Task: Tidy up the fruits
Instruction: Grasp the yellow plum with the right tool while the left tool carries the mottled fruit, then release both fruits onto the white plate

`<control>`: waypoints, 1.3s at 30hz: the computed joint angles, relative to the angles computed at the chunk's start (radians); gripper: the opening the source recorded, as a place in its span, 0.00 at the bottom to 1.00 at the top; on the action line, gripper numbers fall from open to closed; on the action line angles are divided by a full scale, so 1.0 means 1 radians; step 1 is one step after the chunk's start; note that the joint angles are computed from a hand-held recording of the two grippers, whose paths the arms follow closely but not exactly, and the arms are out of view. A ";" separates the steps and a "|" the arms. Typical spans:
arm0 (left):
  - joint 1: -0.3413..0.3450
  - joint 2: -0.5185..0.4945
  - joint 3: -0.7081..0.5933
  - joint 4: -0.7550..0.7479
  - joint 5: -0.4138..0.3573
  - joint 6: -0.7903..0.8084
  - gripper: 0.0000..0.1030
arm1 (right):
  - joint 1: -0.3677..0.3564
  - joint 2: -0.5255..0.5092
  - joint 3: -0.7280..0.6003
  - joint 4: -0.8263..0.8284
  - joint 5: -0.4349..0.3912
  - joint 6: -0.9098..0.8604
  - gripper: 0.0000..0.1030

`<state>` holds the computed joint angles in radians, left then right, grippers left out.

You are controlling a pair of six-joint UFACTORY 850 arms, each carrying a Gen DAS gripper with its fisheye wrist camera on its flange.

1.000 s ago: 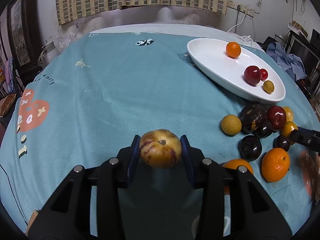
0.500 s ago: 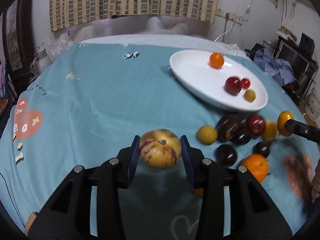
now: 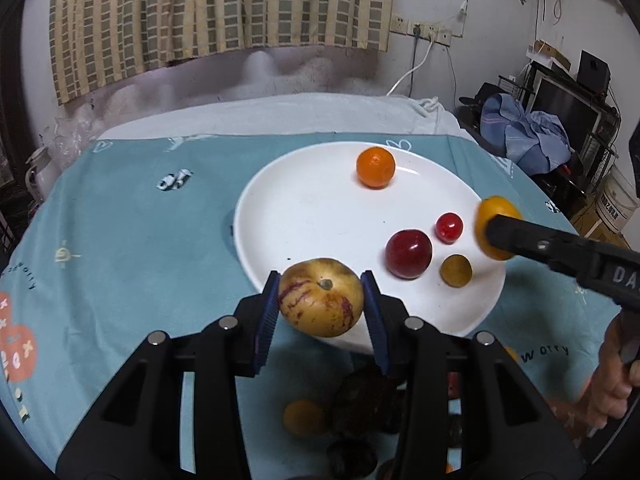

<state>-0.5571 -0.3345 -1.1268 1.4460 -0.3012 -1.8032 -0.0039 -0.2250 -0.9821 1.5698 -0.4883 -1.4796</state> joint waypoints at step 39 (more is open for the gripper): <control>-0.084 0.145 0.230 0.217 -0.067 -0.137 0.76 | -0.119 0.149 0.210 0.070 -0.094 -0.003 0.65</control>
